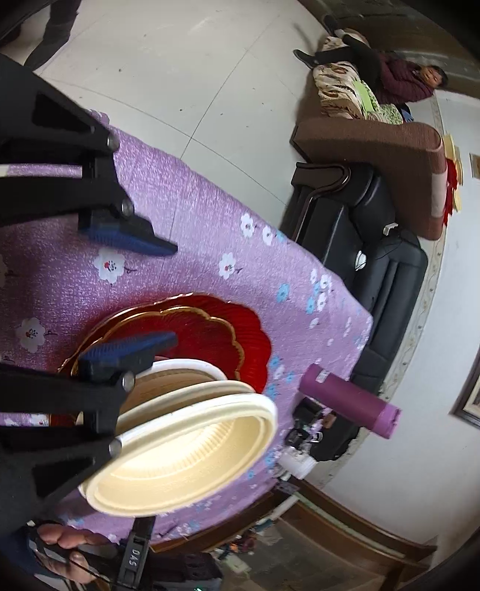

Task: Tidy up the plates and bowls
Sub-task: 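Lower the beige bowl onto the white foam bowls with the left tool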

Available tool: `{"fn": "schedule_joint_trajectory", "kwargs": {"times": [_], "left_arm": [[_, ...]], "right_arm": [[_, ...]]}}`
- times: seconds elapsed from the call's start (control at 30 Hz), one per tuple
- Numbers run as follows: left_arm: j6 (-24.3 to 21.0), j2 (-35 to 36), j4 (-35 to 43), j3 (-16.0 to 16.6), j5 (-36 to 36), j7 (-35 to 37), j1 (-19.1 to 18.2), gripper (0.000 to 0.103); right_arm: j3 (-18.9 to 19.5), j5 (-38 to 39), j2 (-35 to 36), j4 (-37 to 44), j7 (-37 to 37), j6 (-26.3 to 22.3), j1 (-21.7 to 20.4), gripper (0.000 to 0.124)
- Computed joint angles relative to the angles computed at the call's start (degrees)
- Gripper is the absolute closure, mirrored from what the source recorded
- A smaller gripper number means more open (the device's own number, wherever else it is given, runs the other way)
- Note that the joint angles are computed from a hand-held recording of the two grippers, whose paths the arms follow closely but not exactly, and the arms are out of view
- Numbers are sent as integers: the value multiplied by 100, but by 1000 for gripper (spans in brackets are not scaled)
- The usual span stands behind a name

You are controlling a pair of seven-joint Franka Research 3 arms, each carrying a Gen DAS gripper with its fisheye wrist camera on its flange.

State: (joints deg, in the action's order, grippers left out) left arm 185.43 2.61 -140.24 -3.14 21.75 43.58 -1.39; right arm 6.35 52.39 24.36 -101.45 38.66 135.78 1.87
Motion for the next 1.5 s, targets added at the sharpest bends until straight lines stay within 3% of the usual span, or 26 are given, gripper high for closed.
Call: {"fn": "schedule_joint_trajectory", "kwargs": {"times": [0.13,0.2,0.27,0.4,0.7,0.87,1.03,1.1,1.37,1.5], "left_arm": [[-180,200,245,455,763,-638,-409,80],[-114,262,278,462,835,-691,-401,82],[-132,313,388,955,1473,-1258,-817,84],[-237,384,584,1272,2456,-2103,-1060,87],[-310,398,664,559,2418,-2087,-454,88],[-486,609,994,225,2104,-1766,-439,88],[-706,1060,1629,263,2011,-1753,-880,87],[-831,1319,1960,15,1693,-1426,-857,83],[-1820,2524,3896,-329,951,-402,-1315,81],[-2248,3065,4815,-283,755,-114,-1563,81]], "right_arm": [[13,-196,85,33,6,134,121,89],[48,-218,142,64,4,154,136,94],[72,-237,172,83,7,218,161,100],[117,-250,201,95,-6,361,194,105],[138,-217,123,-13,-52,448,167,105],[96,6,-44,-197,-197,505,21,105],[-32,282,-177,-318,-320,611,-171,105],[-87,398,-215,-350,-351,676,-264,105],[-314,596,-9,-43,-63,982,-668,105],[-330,494,226,258,188,1162,-822,105]]}}
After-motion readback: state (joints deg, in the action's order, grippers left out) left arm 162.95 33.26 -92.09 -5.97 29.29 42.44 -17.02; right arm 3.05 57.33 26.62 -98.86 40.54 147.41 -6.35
